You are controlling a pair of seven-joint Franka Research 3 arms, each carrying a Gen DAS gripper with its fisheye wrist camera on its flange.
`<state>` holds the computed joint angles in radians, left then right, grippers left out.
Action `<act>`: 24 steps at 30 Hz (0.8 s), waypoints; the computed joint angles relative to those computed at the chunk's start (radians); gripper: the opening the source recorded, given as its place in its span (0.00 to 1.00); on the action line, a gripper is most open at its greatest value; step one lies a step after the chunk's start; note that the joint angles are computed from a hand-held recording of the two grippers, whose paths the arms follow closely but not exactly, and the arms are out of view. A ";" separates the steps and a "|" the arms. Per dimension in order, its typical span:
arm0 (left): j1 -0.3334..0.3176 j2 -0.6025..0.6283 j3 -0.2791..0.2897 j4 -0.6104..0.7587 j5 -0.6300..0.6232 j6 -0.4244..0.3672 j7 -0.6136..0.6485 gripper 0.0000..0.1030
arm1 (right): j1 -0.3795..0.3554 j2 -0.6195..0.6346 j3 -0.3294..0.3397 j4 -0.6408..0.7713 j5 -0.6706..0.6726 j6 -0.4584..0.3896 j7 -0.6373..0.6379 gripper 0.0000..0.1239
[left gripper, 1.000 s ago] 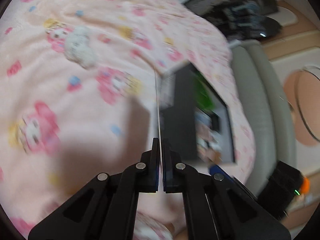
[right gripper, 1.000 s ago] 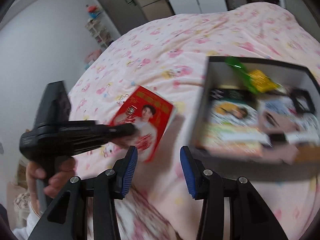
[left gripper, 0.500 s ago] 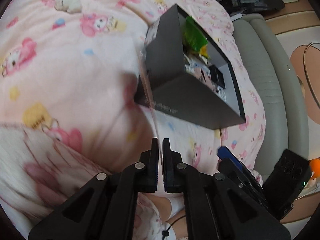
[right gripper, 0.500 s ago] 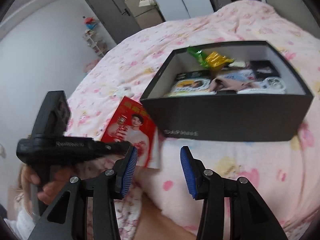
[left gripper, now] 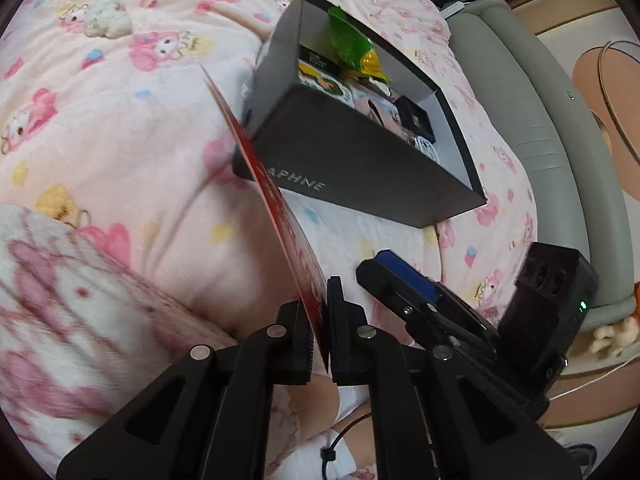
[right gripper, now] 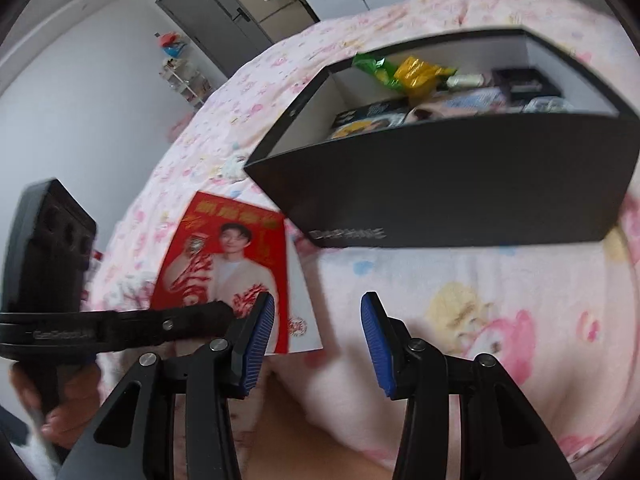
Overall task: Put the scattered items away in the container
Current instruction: 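Slide the left gripper under the red card edge and lift it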
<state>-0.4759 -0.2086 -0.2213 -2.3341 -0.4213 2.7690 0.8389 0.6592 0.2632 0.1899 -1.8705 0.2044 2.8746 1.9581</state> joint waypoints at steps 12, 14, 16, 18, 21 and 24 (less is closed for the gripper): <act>0.005 0.159 -0.061 0.149 -0.108 -0.066 0.161 0.35 | 0.016 -0.151 -0.092 -0.199 -0.306 0.015 0.479 0.33; 0.011 0.158 -0.061 0.157 -0.183 -0.111 0.229 0.39 | -0.018 -0.143 -0.047 -0.196 -0.237 0.039 0.407 0.33; 0.027 0.135 -0.073 0.138 -0.080 -0.128 0.139 0.39 | -0.019 -0.133 -0.038 -0.175 -0.245 0.002 0.403 0.33; 0.026 0.106 -0.073 0.110 -0.061 -0.131 0.119 0.39 | -0.033 -0.122 -0.010 -0.161 -0.168 -0.021 0.361 0.33; 0.002 0.057 -0.053 0.067 -0.148 -0.124 0.177 0.39 | -0.082 -0.111 0.077 -0.156 0.118 -0.019 0.154 0.33; 0.023 0.019 -0.058 0.060 -0.029 -0.169 0.079 0.38 | -0.061 -0.089 0.066 -0.130 0.164 -0.016 0.098 0.34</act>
<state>-0.4526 -0.1897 -0.2793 -2.2745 -0.4503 2.6003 0.9174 0.5981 0.1746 0.2558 -2.0001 0.3682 2.8586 2.0564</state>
